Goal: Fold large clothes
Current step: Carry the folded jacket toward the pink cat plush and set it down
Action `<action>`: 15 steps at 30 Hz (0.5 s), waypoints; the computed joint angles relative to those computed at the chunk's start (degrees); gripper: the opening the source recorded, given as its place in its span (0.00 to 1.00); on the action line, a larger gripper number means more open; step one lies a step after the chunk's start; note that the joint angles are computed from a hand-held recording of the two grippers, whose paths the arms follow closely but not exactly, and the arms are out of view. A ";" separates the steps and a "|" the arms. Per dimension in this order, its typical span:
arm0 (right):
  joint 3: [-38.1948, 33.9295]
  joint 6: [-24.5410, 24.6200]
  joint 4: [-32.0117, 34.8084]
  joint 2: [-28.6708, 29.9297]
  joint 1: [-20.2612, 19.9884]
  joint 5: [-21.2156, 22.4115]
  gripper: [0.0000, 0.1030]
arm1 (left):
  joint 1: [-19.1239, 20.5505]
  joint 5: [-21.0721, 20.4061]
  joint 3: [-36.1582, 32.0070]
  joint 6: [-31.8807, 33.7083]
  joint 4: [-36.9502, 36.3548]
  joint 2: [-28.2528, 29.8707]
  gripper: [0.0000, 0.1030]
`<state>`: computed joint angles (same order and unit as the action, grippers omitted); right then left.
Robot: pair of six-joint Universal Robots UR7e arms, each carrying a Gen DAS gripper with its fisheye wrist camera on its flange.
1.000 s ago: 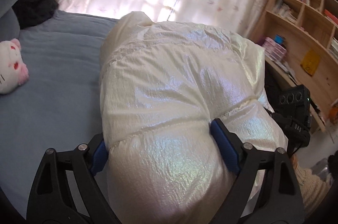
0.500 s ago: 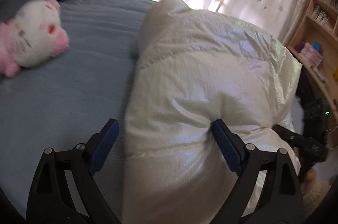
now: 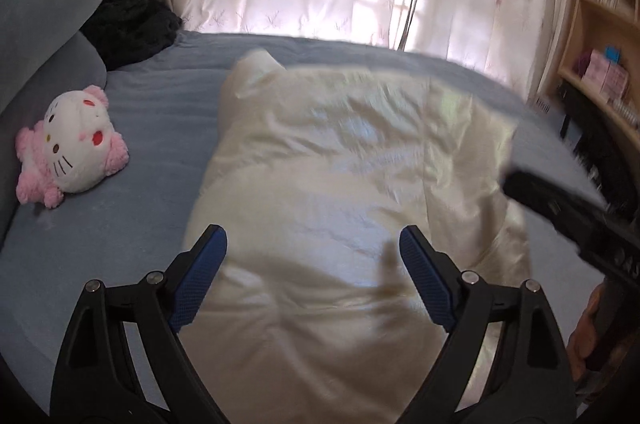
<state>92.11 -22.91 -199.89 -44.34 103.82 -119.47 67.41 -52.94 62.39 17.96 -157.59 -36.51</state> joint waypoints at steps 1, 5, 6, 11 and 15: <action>-4.56 0.47 2.27 2.66 1.12 -2.18 0.49 | -0.43 2.04 0.35 -0.32 0.46 0.25 0.84; -14.82 5.96 12.16 7.82 -0.02 -5.77 0.49 | 0.63 3.12 -0.38 -3.17 0.99 1.82 0.89; -16.62 8.08 13.81 8.79 -0.30 -4.62 0.49 | 0.93 2.57 -0.23 -3.75 0.72 1.82 0.91; -17.54 5.72 9.79 11.45 -4.13 0.46 0.49 | 1.03 2.62 1.31 -1.85 -3.27 2.31 0.95; -15.86 4.61 8.40 11.39 -4.68 0.35 0.49 | 0.79 3.05 2.15 -3.77 -3.27 1.95 0.95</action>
<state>76.25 -18.30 -191.49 -32.95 99.14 -119.12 68.20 -49.88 64.54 14.19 -160.85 -34.56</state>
